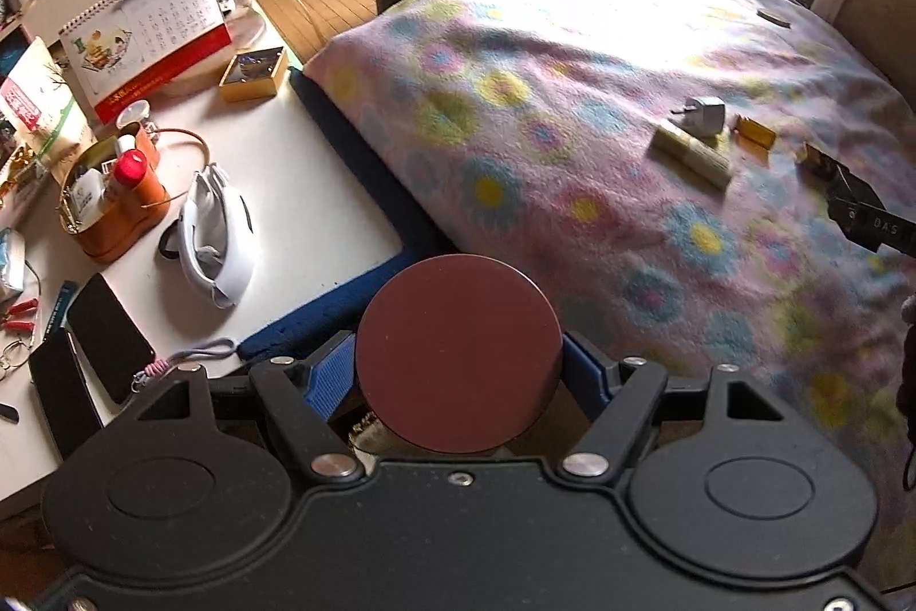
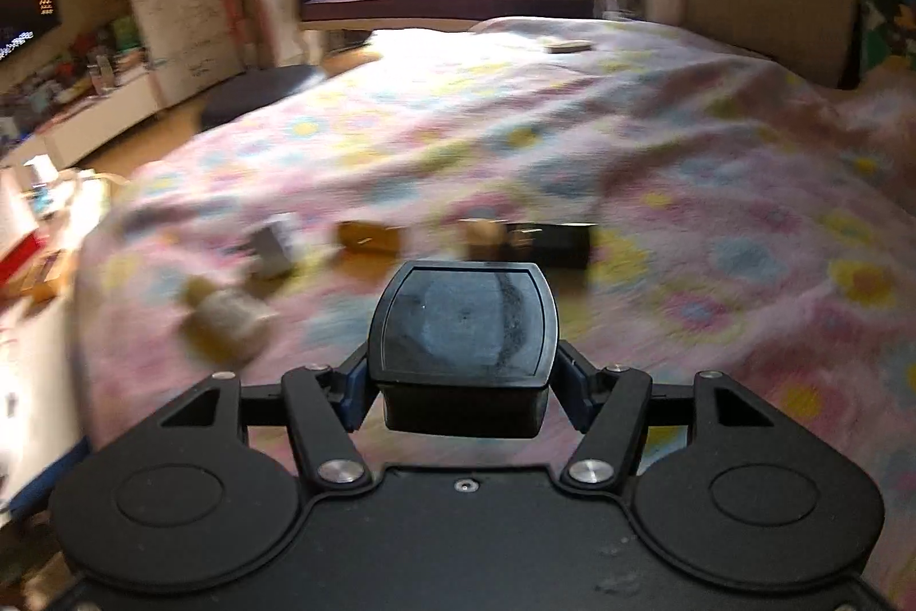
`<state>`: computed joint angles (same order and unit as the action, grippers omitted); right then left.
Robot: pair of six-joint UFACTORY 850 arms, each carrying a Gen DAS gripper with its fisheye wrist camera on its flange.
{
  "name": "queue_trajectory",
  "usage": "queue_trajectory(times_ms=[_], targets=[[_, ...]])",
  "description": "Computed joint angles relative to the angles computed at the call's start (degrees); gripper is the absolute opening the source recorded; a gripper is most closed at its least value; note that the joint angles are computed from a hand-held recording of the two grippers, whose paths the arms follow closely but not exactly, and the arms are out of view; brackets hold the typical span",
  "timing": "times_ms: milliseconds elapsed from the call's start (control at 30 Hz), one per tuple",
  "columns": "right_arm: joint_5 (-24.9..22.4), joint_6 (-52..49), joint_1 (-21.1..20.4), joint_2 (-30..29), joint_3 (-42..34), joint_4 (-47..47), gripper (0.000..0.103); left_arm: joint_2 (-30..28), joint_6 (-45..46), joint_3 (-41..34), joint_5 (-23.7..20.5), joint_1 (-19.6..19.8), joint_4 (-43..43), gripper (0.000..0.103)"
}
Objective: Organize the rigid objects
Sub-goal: 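Carry both compacts over the wicker basket with both tools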
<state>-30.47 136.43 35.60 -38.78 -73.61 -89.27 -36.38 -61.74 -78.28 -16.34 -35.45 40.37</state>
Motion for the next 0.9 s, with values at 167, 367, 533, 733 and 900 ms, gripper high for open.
queue_trajectory(times_ms=[167, 367, 533, 733, 900], targets=[[5.16, 2.69, 3.91, 0.51, -1.72, -3.43, 0.062, -0.25, 6.82, 0.16, -0.25, 0.18, -6.55, 0.071], [10.46, -5.70, 8.03, -1.36, -6.48, 2.22, 0.062, -0.48, 10.67, 0.45, -1.69, 0.44, -10.69, 0.071], [11.93, -25.02, 10.53, -4.01, -11.47, 18.20, 0.062, -0.80, 18.70, 0.74, -2.28, 1.31, -19.64, 0.071], [9.99, -39.90, 12.29, -5.72, -14.69, 29.73, 0.062, -0.98, 20.79, 0.85, -2.65, 2.00, -23.00, 0.071], [10.53, -41.46, 12.31, -5.31, -14.00, 30.39, 0.062, -1.25, 17.35, 0.99, -4.01, 2.59, -21.50, 0.071]])
